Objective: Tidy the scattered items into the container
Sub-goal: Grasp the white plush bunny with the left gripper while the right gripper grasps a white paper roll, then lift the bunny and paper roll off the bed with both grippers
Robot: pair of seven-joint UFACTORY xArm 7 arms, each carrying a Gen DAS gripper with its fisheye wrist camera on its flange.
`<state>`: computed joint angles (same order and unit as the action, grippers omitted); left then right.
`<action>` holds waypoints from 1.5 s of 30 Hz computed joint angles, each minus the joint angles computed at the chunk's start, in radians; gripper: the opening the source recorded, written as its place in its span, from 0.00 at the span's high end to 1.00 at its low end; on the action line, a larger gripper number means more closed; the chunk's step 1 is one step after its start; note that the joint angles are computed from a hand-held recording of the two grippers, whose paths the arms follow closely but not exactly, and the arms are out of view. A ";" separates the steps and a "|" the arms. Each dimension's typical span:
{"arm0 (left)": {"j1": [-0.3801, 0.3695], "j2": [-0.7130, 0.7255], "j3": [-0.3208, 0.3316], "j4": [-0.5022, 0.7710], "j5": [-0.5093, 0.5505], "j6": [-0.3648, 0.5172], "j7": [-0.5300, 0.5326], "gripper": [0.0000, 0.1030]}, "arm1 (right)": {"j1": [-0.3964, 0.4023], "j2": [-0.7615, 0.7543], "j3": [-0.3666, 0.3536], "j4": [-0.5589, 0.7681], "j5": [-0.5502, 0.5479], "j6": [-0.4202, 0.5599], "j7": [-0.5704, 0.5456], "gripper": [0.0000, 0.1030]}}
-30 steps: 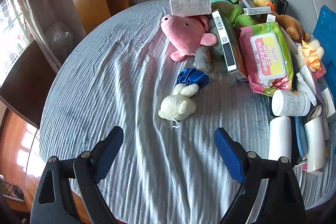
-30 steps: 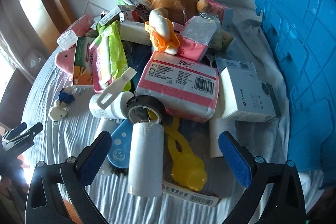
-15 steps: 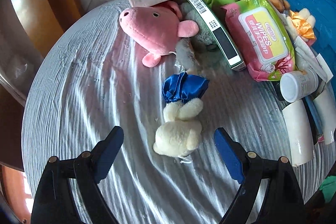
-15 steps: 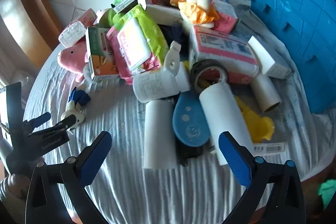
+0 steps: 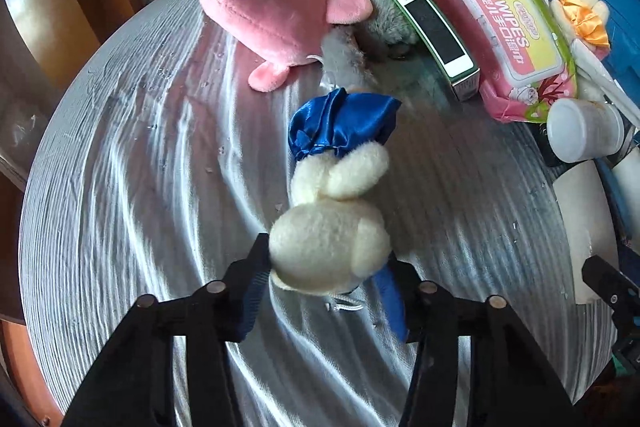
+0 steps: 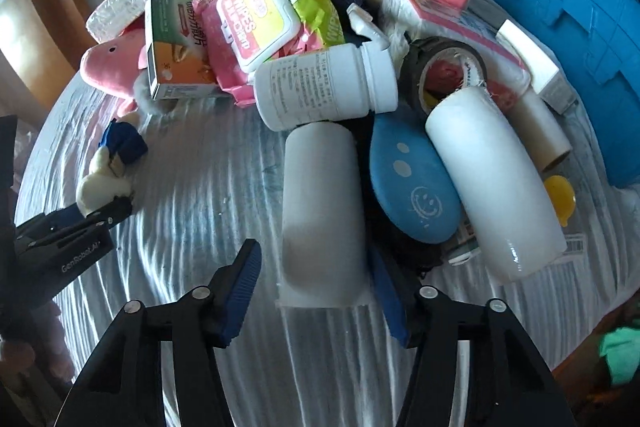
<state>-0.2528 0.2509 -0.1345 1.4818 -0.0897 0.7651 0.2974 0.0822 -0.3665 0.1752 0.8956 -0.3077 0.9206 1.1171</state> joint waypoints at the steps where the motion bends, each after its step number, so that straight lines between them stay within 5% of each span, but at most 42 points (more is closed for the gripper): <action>1: 0.000 -0.006 -0.001 -0.008 -0.003 -0.007 0.002 0.59 | 0.002 0.003 0.001 0.000 0.001 -0.005 0.001 0.56; 16: -0.005 0.020 -0.005 0.021 -0.014 0.006 0.016 0.60 | -0.005 0.107 -0.027 0.032 -0.008 -0.072 0.032 0.37; 22: 0.004 -0.002 -0.010 -0.007 -0.040 -0.012 0.043 0.60 | 0.002 0.108 -0.023 0.040 -0.031 -0.060 0.050 0.38; 24: 0.007 -0.014 -0.012 -0.020 -0.051 -0.029 0.059 0.62 | 0.005 0.119 -0.013 0.064 -0.053 -0.018 0.053 0.55; 32: 0.000 -0.092 -0.022 -0.095 -0.080 -0.103 0.107 0.62 | 0.037 0.110 -0.010 0.083 -0.034 -0.008 0.052 0.55; 45: -0.005 -0.172 -0.014 -0.123 -0.134 -0.144 0.116 0.62 | 0.043 0.087 0.029 0.236 -0.167 0.054 0.032 0.56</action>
<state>-0.2578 0.0789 -0.1484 1.3592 -0.2237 0.6214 0.4133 0.1247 -0.2792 0.2043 1.1315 -0.4751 0.9743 1.1493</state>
